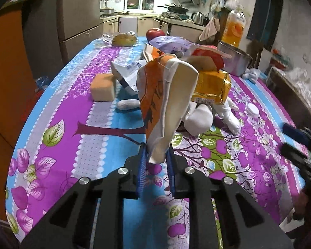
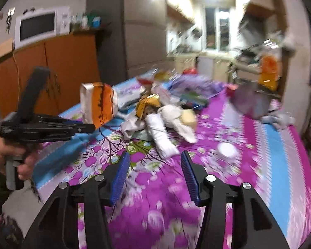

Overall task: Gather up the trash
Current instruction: 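Grasp the orange-and-white paper bag with the left tool while the right tool grasps a white glove, then carry the paper bag and white glove with both tools over the green bin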

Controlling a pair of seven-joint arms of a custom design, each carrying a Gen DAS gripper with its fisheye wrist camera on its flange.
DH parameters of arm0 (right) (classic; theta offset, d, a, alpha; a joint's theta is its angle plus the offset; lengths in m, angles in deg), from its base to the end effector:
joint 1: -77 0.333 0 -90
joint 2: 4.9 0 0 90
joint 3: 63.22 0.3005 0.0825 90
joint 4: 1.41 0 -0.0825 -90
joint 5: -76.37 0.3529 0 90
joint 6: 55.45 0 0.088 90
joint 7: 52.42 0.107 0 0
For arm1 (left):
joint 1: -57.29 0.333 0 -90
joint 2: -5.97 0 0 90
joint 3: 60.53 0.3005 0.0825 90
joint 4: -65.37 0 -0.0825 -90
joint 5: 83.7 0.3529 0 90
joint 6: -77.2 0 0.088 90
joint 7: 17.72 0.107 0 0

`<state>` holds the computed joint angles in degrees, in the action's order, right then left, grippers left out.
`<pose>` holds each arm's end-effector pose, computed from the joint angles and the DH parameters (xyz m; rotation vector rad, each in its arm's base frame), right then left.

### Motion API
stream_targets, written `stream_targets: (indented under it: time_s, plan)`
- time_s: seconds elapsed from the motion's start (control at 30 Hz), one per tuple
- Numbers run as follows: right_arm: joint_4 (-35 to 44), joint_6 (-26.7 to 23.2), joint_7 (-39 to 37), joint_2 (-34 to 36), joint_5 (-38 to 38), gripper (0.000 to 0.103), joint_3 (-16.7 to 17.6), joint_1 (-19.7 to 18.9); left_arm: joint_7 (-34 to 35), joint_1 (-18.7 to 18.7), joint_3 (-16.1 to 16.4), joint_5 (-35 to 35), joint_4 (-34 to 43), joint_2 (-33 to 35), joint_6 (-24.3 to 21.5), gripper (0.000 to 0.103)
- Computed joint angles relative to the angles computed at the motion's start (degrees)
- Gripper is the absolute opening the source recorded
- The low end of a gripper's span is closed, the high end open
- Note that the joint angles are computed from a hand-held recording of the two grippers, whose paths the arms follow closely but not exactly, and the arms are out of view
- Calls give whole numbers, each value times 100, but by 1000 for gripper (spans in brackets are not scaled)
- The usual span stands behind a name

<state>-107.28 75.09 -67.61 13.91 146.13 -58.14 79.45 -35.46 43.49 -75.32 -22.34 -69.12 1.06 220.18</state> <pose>0.6118 0.0996 0.3748 -2.1284 0.4537 -0.1710 0.4271 -0.2395 0.3906 -2.1602 1.1940 -0.6107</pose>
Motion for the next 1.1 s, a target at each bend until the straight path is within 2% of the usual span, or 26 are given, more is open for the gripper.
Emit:
stream_targets:
  time_s: [0.23, 0.37, 0.43, 0.5, 0.53, 0.7, 0.8, 0.97, 1.1]
  plan:
    - [1322, 576, 1403, 1008, -1736, 49, 74, 704, -158, 42, 32, 171, -73, -17, 231, 17]
    - [1863, 698, 1902, 1478, -2319, 43, 161, 784, -231, 70, 43, 220, -109, 12, 301, 17]
    - [2007, 699, 2032, 1612, -2464, 34, 230, 756, -249, 78, 46, 258, -106, 28, 327, 17]
    - [1969, 765, 2029, 1614, -2424, 29, 337, 672, -310, 72, 33, 301, -92, 36, 282, 17]
    - [1905, 819, 1984, 1586, -2344, 26, 394, 615, -349, 59, 19, 319, -93, 26, 249, 17]
    - [1095, 941, 1341, 985, -1246, 25, 654, 67, -598, -117, -161, 520, 26, -31, -266, 17]
    - [294, 1073, 499, 340, -113, 25, 676, -232, -681, -302, -297, 649, 231, 39, -656, 17]
    - [-651, 1021, -659, -548, 1603, 25, 394, -473, -889, -668, -462, 965, 725, 283, -1197, 17]
    - [-1139, 861, -1020, -1085, 2286, 25, -29, -508, -878, -1013, -537, 1268, 1217, 573, -1601, 17]
